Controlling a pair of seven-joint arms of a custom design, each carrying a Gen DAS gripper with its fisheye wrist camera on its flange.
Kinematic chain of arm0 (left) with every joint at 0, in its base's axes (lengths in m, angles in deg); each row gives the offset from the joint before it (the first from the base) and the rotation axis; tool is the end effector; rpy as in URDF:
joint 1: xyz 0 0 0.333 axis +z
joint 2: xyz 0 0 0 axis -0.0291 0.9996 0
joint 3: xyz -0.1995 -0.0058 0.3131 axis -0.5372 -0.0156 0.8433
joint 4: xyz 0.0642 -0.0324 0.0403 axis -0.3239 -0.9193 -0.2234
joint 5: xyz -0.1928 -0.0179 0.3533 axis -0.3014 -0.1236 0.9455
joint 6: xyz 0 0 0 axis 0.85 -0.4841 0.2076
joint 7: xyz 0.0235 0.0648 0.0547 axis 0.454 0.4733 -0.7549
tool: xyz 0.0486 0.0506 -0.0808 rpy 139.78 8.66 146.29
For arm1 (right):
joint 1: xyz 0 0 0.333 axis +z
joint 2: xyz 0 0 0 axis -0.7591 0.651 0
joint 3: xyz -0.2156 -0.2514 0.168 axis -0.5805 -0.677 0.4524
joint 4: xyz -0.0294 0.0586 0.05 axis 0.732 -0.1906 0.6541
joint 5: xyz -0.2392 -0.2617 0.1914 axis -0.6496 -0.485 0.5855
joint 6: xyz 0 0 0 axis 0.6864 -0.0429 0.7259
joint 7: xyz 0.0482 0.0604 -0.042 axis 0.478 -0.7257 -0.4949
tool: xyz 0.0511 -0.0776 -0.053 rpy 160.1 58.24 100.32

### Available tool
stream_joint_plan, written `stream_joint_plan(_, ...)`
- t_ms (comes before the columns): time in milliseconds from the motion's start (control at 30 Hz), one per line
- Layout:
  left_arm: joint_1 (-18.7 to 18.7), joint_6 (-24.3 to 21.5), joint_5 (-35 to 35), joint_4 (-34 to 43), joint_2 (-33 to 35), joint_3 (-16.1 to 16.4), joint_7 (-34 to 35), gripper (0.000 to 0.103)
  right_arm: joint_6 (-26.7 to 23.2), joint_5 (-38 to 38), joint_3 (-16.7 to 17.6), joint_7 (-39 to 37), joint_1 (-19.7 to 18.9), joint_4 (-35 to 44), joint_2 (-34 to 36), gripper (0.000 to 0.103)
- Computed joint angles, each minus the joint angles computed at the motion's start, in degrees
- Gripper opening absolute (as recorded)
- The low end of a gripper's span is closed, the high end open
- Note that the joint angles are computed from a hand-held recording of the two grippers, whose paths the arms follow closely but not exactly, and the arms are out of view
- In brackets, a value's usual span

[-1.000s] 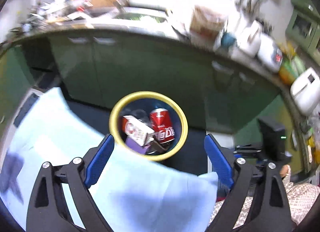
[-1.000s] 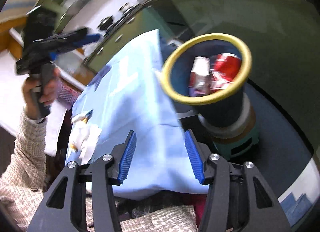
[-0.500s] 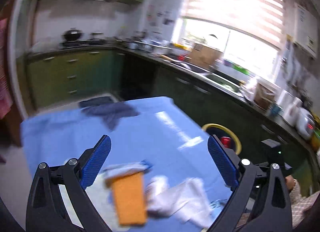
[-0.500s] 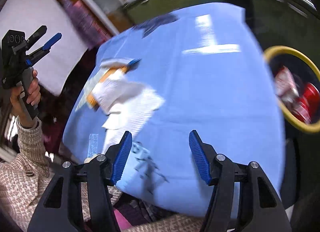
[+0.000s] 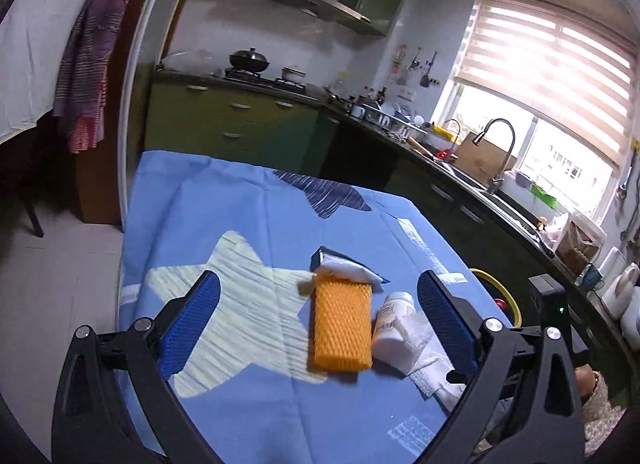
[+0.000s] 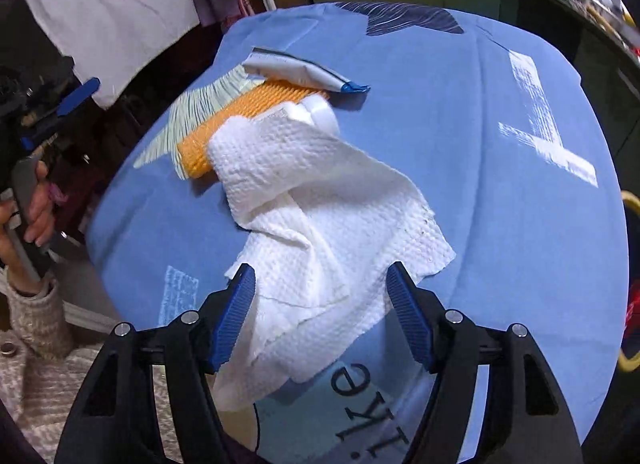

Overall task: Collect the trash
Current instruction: 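Grasp the white tissue with the right gripper, then carry the tissue over the bin and release it with the right gripper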

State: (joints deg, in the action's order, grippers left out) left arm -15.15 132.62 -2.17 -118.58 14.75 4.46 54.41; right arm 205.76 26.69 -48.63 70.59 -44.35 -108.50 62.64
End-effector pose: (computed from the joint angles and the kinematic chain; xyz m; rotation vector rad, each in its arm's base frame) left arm 0.3705 -0.3104 0.5393 -1.8296 1.3509 -1.1917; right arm 0.5603 0.0500 0.4765 -2.4197 0.9840 -0.0018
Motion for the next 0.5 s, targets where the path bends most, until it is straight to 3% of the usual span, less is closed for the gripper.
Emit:
stream_joint_plan(67,-0.27,-0.08,-0.46,-0.25,-0.21,-0.13,0.37,0.094,2.40,-0.76,0.42,-0.46,0.46,-1.10,-0.37,0.067)
stream_joint_plan(133,-0.32,-0.08,-0.27,0.54,0.70,-0.30,0.47,0.095,5.69,-1.84,0.80,-0.57,0.97,-2.56,-1.09,0.060)
stream_joint_plan(200,-0.38,0.18,0.11,1.02,1.32,-0.25,0.27,0.095,7.12,-1.82,0.70,-0.23,1.08,-2.84,-1.08,0.037)
stream_joint_plan(300,-0.62,1.14,0.21,1.57,2.28,0.08,0.31,0.095,6.61,-1.65,0.09,-0.44,0.59,-2.29,-0.85,0.015)
stream_joint_plan(400,-0.80,1.58,-0.10,1.84,3.02,0.33,0.96,0.095,6.07,-0.69,-0.17,-1.27,0.23,-2.29,-0.97,0.008)
stream_joint_plan(500,-0.94,1.89,-0.12,1.94,3.40,0.49,1.01,0.095,4.49,1.82,-0.66,-2.42,-0.29,-1.99,-1.55,0.007)
